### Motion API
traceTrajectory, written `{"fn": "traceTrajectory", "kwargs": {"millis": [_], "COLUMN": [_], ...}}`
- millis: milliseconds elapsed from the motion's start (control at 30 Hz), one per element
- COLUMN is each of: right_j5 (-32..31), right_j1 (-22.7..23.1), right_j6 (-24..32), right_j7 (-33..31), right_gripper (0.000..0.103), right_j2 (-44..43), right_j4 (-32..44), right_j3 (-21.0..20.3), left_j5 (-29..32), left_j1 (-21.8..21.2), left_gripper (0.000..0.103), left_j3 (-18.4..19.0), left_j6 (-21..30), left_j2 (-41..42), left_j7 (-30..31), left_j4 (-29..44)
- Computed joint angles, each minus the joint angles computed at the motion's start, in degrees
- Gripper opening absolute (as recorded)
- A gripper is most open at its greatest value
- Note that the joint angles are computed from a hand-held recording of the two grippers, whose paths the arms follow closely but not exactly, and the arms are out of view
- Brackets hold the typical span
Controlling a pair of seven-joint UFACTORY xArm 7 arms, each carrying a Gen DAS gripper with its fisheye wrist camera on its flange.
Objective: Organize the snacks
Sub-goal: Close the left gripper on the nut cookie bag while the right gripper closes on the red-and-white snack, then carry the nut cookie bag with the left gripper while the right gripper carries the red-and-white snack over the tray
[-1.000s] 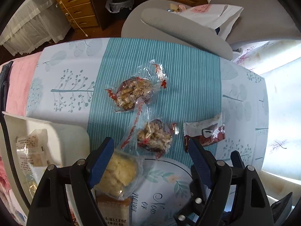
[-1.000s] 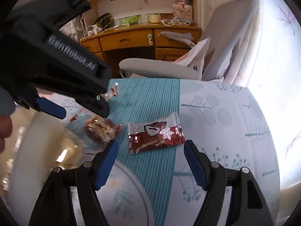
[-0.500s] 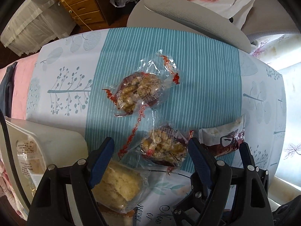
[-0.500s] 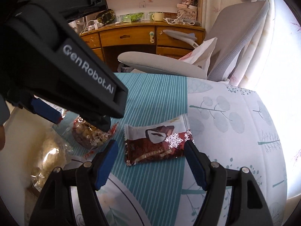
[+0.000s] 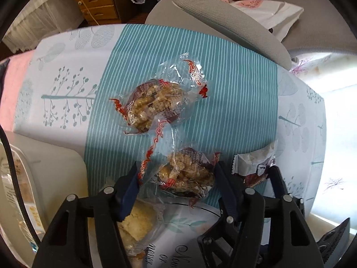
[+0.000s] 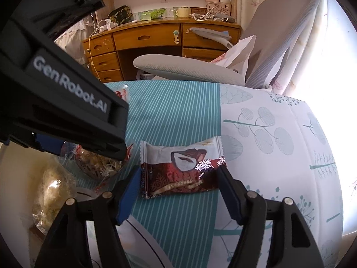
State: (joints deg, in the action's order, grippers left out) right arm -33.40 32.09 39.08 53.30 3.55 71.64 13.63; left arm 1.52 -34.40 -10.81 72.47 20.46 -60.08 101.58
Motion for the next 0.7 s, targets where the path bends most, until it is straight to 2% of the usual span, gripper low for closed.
{"fn": "traceTrajectory", "kwargs": {"millis": [133,233,433,533,633,700], "right_j5": [-1.6,-1.7,-2.1,-0.3,1.4,4.8], "right_j1": [0.5,0.4,0.4,0.4,0.3,0.0], "right_j6": [1.6,1.1,1.5,2.0,3.0,2.7], "right_j7": [1.0,0.7,-0.6,-1.7,-2.8,-4.4], "right_gripper": [0.048,0.042,0.033,0.031,0.029,0.027], "right_j2": [0.1,-0.1,-1.0,-1.9,-3.0,-4.2], "right_j4": [0.4,0.1,-0.7,-1.2,-1.9,-2.7], "right_j3": [0.1,0.1,0.6,0.9,1.5,1.7], "left_j5": [-0.7,-2.6,-3.6,-3.8,-3.2,-2.8], "left_j1": [0.4,1.4,2.4,2.7,2.7,2.4], "left_gripper": [0.059,0.059,0.059,0.059,0.059,0.059], "left_j3": [-0.2,-0.5,-1.5,-2.1,-2.5,-2.7], "left_j6": [-1.4,-4.0,-5.4,-5.7,-4.9,-4.3], "left_j2": [-1.9,-4.6,-10.3,-12.2,-12.3,-12.6], "left_j7": [-0.9,-1.5,-2.1,-2.3,-2.2,-2.5], "left_j4": [-2.6,-6.3,-11.3,-12.5,-10.7,-9.7]}}
